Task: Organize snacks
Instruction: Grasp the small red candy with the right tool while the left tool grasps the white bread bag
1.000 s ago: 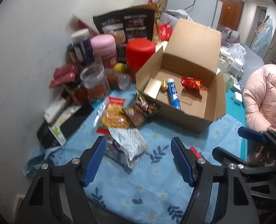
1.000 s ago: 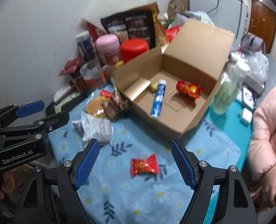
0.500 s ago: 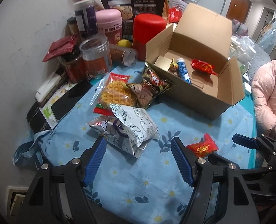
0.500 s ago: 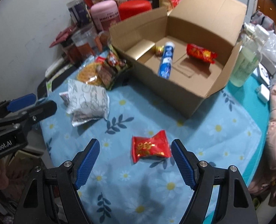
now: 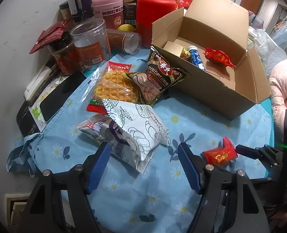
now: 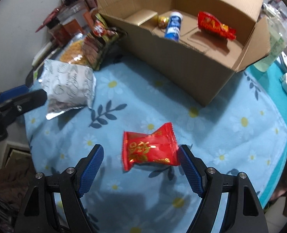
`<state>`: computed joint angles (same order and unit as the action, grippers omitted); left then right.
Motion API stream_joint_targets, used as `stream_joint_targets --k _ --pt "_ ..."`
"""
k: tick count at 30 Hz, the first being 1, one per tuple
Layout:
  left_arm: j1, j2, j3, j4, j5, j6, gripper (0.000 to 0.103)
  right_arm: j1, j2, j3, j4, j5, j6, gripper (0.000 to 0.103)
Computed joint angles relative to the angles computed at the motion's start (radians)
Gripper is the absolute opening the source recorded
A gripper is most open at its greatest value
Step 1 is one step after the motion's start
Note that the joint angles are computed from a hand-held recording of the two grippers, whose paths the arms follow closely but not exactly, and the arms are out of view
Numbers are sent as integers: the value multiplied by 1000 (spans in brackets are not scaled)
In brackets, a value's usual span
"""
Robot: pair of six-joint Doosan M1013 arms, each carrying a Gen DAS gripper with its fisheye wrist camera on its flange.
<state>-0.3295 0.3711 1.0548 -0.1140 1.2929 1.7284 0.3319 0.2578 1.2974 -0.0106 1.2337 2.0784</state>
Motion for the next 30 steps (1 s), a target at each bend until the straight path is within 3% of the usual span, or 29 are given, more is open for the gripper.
stream_joint_targets --k 10,12,15,17,25,29,30 --pt "-6 35 -30 14 1 -19 72 6 21 7 -20 20 -25 79" --pt "-8 44 -37 18 8 -22 72 12 25 2 -44 31 -13 71" --pt "-9 60 -53 11 26 -32 71 11 25 -3 -53 34 -3 50" --pt "-7 73 -65 6 39 -43 72 10 28 -8 -61 42 6 24" --pt "-15 96 -80 31 48 -54 72 -14 29 -14 -17 35 -18 19" --pt "-22 91 -66 52 26 -54 71 -30 22 -6 24 17 -17 23" --pt "-21 91 -65 52 20 -54 65 -36 24 -8 35 17 -17 25"
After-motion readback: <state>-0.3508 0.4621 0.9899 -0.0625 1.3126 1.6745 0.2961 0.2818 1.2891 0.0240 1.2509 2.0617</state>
